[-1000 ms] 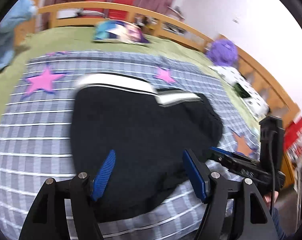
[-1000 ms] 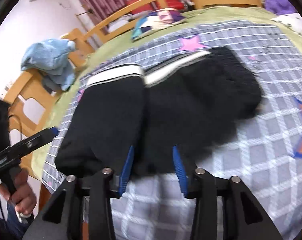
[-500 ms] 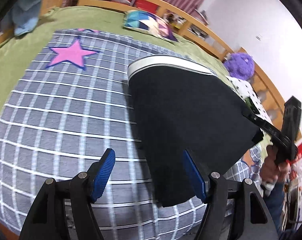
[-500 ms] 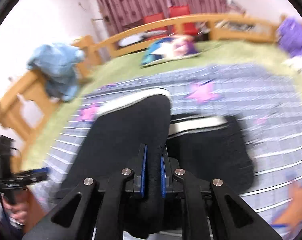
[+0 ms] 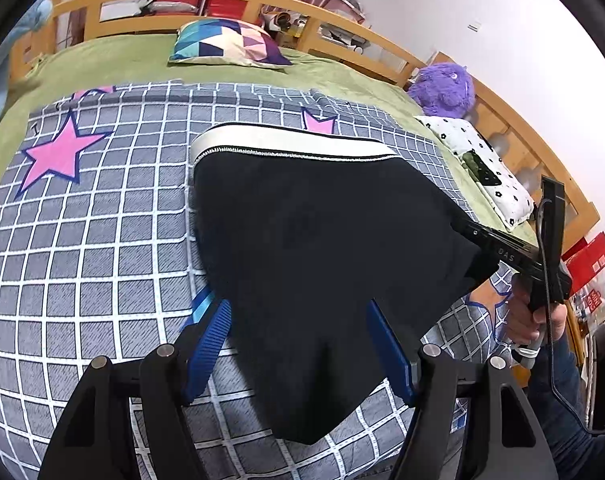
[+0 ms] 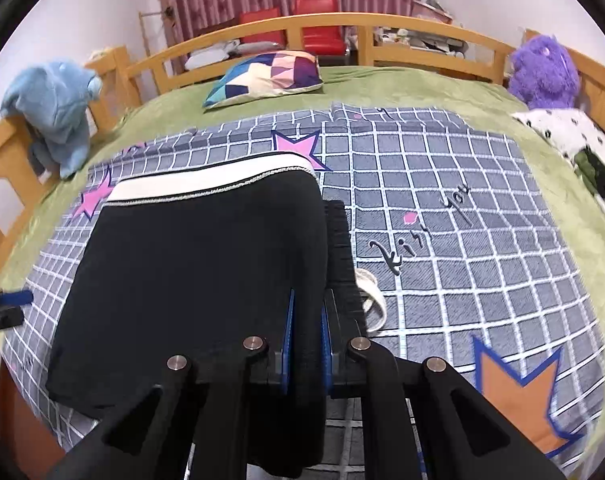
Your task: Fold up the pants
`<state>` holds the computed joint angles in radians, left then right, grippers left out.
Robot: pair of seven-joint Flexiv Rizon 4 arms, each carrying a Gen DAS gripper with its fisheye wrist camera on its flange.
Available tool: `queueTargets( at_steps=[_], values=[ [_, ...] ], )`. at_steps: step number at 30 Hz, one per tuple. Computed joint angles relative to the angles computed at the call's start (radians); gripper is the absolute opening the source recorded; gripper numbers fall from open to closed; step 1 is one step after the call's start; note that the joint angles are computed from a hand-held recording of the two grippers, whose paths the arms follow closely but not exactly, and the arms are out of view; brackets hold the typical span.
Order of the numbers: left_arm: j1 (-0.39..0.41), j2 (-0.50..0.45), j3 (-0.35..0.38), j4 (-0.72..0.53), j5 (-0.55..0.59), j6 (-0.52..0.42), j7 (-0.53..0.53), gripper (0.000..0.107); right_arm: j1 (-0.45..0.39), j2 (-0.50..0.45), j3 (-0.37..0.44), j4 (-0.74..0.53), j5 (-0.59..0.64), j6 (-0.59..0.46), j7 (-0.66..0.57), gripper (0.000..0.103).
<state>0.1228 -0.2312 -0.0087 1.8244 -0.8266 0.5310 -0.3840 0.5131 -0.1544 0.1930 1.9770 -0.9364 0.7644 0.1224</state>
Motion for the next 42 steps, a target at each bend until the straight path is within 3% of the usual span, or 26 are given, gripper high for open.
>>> queueTargets(
  at_steps=[3,6,8,10,14,16,17,18,19,20,21,22,25,29,33,36,39,42],
  values=[
    [-0.005,0.001,0.0,0.005,0.011,0.004,0.0,0.068,-0.007,-0.016,0.002,0.011,0.051,-0.003,-0.015,0.011],
    [-0.006,0.001,0.001,0.007,0.02,-0.003,-0.008,0.068,-0.024,-0.003,0.0,0.068,0.068,0.073,0.021,0.015],
    [-0.008,0.004,0.002,0.01,0.03,-0.002,-0.009,0.068,0.001,-0.001,0.019,0.03,0.122,-0.035,-0.035,0.018],
    [-0.011,0.017,0.0,0.032,0.013,0.012,0.021,0.068,0.029,0.02,0.029,0.014,0.102,-0.12,-0.017,0.018],
    [-0.039,0.037,0.007,0.116,0.021,0.091,0.05,0.068,0.036,0.047,0.035,0.05,-0.067,-0.055,0.129,0.018],
    [-0.063,0.034,0.01,0.178,0.071,0.182,0.069,0.069,0.043,0.018,0.038,0.049,-0.074,-0.048,0.125,0.018],
    [-0.082,0.027,0.017,0.212,0.091,0.261,0.091,0.071,0.046,-0.007,0.042,0.054,-0.036,-0.047,0.113,0.018],
    [-0.074,0.018,0.009,0.226,0.09,0.274,0.09,0.072,0.046,-0.025,0.043,0.058,0.005,-0.038,0.107,0.017],
    [-0.061,0.009,0.016,0.211,0.096,0.222,0.067,0.072,0.043,-0.041,0.044,0.075,0.053,-0.007,0.111,0.017],
    [-0.027,-0.004,0.018,0.163,0.122,0.106,0.011,0.07,0.043,-0.048,0.042,0.096,0.074,0.023,0.129,0.017],
    [-0.01,-0.011,0.024,0.128,0.139,0.034,-0.011,0.069,0.053,-0.038,0.035,0.117,0.046,0.029,0.167,0.017],
    [0.001,-0.009,0.023,0.113,0.138,0.004,-0.007,0.068,0.062,-0.025,0.039,0.116,0.056,0.007,0.159,0.017],
    [0.02,0.036,0.016,0.13,0.025,0.031,0.124,0.067,0.068,0.027,0.044,0.107,0.044,-0.022,0.154,0.017],
    [-0.006,0.016,0.01,0.111,0.009,0.079,0.114,0.068,0.042,0.05,0.023,0.092,-0.115,0.001,0.218,0.026],
    [-0.031,-0.039,-0.009,0.064,0.069,0.135,0.029,0.067,0.015,-0.023,-0.003,0.016,-0.089,0.02,0.138,0.027],
    [-0.024,-0.074,-0.042,0.017,-0.021,0.166,0.004,0.067,0.007,-0.065,-0.03,-0.03,-0.093,0.022,0.091,0.049],
    [-0.022,-0.11,-0.062,-0.019,-0.072,0.175,-0.029,0.067,0.01,-0.146,-0.051,-0.098,0.041,-0.051,-0.057,0.039],
    [-0.06,-0.18,-0.043,-0.08,0.095,0.207,-0.137,0.069,-0.015,-0.146,-0.062,-0.064,0.031,0.033,-0.087,0.039]
  ],
)
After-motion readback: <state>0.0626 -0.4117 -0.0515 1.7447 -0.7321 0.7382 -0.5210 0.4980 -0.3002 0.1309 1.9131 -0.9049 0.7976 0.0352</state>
